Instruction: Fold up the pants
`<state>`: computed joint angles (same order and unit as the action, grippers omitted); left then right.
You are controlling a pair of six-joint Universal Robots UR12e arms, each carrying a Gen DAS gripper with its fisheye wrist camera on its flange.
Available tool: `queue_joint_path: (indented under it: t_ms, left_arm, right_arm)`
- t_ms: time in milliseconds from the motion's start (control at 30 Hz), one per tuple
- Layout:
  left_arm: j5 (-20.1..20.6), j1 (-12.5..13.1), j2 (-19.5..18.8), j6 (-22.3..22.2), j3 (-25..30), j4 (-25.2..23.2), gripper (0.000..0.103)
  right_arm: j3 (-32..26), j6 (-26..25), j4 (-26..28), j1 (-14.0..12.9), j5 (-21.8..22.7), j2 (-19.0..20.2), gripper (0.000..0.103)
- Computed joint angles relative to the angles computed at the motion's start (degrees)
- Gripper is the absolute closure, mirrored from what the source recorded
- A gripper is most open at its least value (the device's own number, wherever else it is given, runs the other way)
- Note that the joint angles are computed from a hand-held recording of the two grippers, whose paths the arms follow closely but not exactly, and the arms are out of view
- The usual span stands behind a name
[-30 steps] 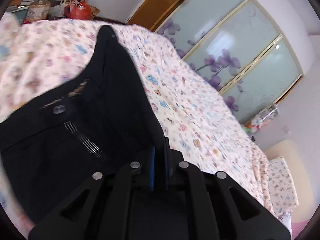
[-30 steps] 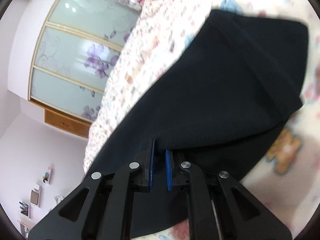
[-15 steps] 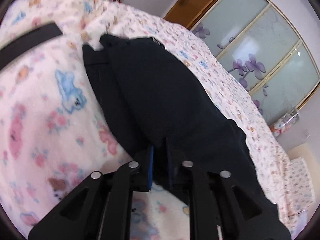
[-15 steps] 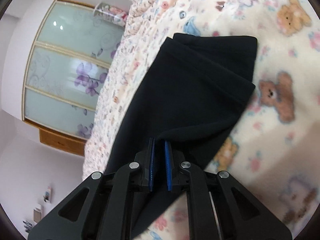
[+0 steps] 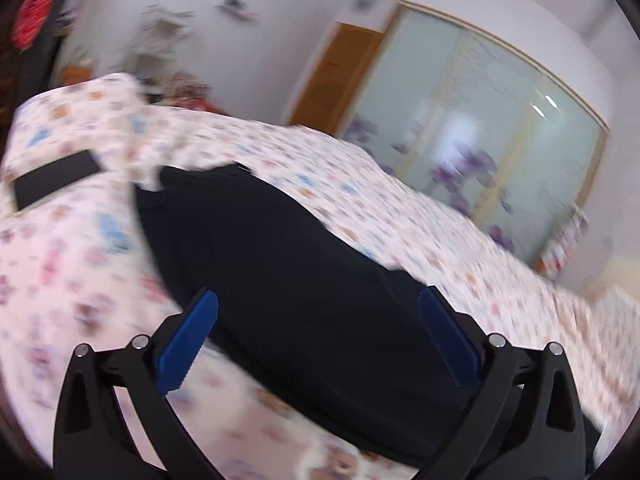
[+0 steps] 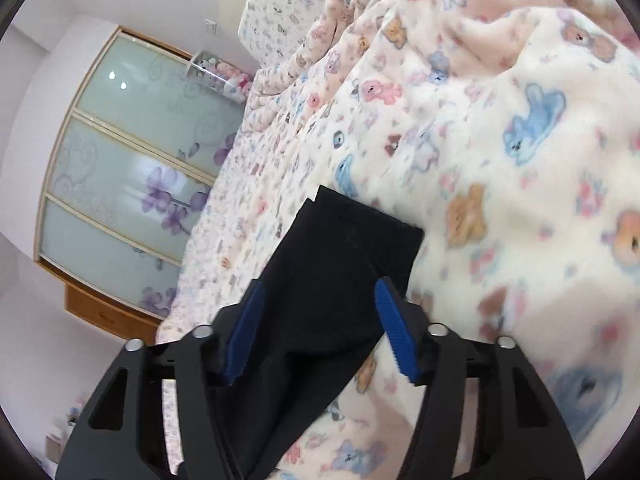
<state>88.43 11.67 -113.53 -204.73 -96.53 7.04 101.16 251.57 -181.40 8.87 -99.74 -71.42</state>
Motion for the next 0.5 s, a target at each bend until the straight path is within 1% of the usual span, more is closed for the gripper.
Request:
queue_joint_path:
  t_ms: [33, 67, 100, 133, 167, 267, 333, 367, 400, 467, 500]
  left_arm:
    - [-0.6, -0.4, -0.4, 2.0, 0.2, -0.2, 0.002]
    - [-1.3, -0.6, -0.8, 3.8, 0.9, -2.9, 0.002]
    - [-2.6, -0.5, -0.8, 4.5, 1.3, -5.1, 0.002]
    - [-4.2, -0.2, -0.9, 5.0, 1.9, -6.9, 0.002]
    - [-4.7, -0.2, -0.9, 4.8, 1.9, -7.4, 0.002]
    - [-6.7, 0.5, -1.1, 2.7, 1.8, -7.3, 0.002]
    - [-7.2, 0.7, -1.1, 2.7, 1.7, -6.9, 0.002]
    - [-7.3, 0.7, -1.2, 3.0, 1.7, -7.0, 0.002]
    - [-7.3, 0.6, -1.2, 3.3, 1.6, -6.9, 0.002]
    - [-7.6, 0.6, -1.2, 3.8, 1.7, -7.0, 0.002]
    - [-7.9, 0.6, -1.2, 4.0, 1.7, -7.0, 0.002]
  right_arm:
    - [0.8, 0.9, -3.2, -0.9, 3.7, 0.3, 0.053]
    - [1.2, 1.2, -4.2, -1.6, 6.4, 0.5, 0.056]
    - [1.0, 0.8, -3.1, -1.7, 6.9, 0.5, 0.057]
    - [0.3, -1.0, -0.3, -1.7, 5.7, 0.4, 0.057]
    - [-0.3, -2.2, 1.8, -1.5, 4.3, 0.4, 0.057]
    - [-3.5, -6.1, 8.8, -1.0, 1.7, 1.0, 0.057]
    - [-6.0, -9.2, 16.7, -0.7, 0.6, 1.6, 0.057]
    - [-6.5, -10.3, 19.0, -0.7, 1.0, 1.7, 0.057]
    - [-7.9, -11.7, 23.6, -0.5, 0.7, 2.2, 0.058]
    - [-9.4, -13.4, 27.8, -0.1, -0.5, 2.7, 0.062]
    - [-9.9, -14.2, 29.5, 0.0, -0.9, 2.8, 0.07]
